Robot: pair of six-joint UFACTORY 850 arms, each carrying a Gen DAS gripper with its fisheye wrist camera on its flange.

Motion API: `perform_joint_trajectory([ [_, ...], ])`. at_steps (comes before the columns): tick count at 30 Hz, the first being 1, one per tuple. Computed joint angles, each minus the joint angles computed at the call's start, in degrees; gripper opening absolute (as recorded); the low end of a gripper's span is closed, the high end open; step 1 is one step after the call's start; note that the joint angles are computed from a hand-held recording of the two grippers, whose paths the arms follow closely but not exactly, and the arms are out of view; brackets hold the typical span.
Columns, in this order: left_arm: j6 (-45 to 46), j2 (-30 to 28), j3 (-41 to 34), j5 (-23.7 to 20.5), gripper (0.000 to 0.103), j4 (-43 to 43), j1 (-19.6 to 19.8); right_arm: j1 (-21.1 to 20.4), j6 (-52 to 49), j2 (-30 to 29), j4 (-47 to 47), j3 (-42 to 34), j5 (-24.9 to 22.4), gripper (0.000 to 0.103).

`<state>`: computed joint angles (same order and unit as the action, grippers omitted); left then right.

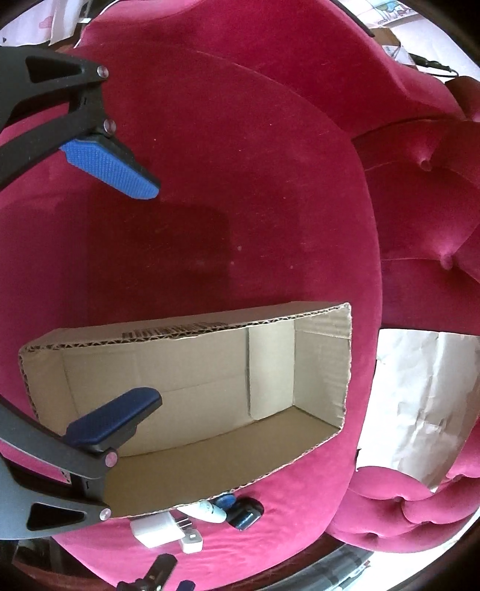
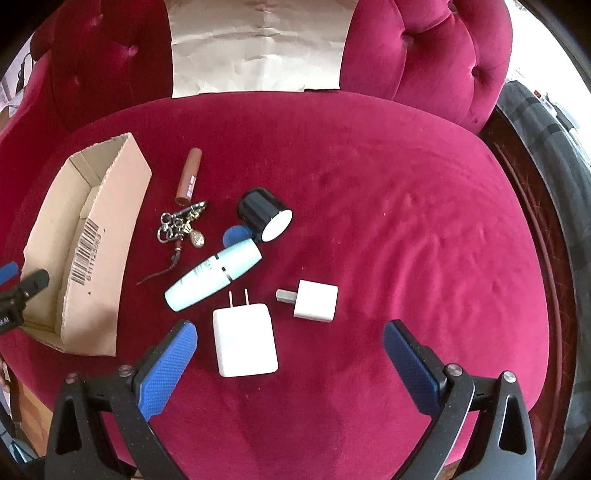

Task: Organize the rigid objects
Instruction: 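Move the left tool to the cardboard box wall and clamp it while the right tool approaches the white charger, then grasp the large white wall charger with the right gripper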

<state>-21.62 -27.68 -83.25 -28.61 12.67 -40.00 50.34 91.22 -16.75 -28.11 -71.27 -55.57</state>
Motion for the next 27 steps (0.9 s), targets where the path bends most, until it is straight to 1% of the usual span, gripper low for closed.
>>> perform_joint_trajectory([
  [5, 2.2, -0.54, -0.5, 0.79, 0.103, -2.69, 0.22, -0.14, 0.34, -0.35, 0.33, -0.04, 0.93, 0.103],
  [7, 2.78, -0.5, -0.4, 0.92, 0.101, -2.95, 0.25, -0.09, 0.13, -0.46, 0.19, -0.2, 0.98, 0.103],
  [8, 3.75, -0.31, -0.09, 1.13, 0.098, -3.63, 0.39, 0.01, 0.05, -0.52, -0.02, -0.3, 1.17, 0.103],
  [10, 6.2, -0.3, 0.03, 1.02, 0.086, -5.98, 0.68, 0.04, -0.12, -0.5, 0.05, -0.29, 1.93, 0.103],
  [12, 8.59, -0.92, -0.59, 0.32, 0.068, -9.08, 1.02, 0.06, -0.32, -0.48, 0.32, -0.23, 2.85, 0.103],
  [13, 10.14, -1.06, -0.65, 0.06, 0.064, -11.02, 1.3, 0.07, -0.5, -0.64, 0.36, -0.32, 2.94, 0.102],
  [14, 11.23, -0.94, -0.43, -0.1, 0.052, -12.2, 1.47, 0.07, -0.94, -0.95, 0.52, -0.57, 2.8, 0.102],
  [15, 12.29, -0.91, -0.31, -0.09, 0.031, -13.13, 1.57, 0.11, -1.17, -1.17, 0.58, -0.74, 2.67, 0.102],
  [17, 12.25, -0.62, 0.29, 0.3, 0.012, -12.18, 1.32, 0.22, -1.72, -1.46, 0.93, -0.98, 2.53, 0.102],
  [19, 10.36, -0.84, 0.13, 0.36, 0.011, -9.55, 0.75, 0.33, -2.08, -1.54, 1.4, -0.98, 2.66, 0.102],
  [21, 10.11, -1.05, -0.06, 0.28, 0.008, -9.03, 0.41, 0.21, -2.26, -1.67, 1.54, -0.91, 2.93, 0.102],
  [23, 9.41, -1.03, -0.05, 0.27, 0.008, -7.93, 0.22, 0.21, -2.29, -1.58, 1.71, -0.72, 3.08, 0.102],
  [26, 9.01, -1.0, -0.04, 0.29, 0.008, -7.6, 0.2, 0.1, -2.93, -1.67, 2.23, -0.5, 3.64, 0.097],
  [27, 9.2, -0.95, -0.02, 0.29, 0.007, -7.91, 0.28, -0.17, -3.53, -1.8, 2.6, -0.25, 4.28, 0.094],
])
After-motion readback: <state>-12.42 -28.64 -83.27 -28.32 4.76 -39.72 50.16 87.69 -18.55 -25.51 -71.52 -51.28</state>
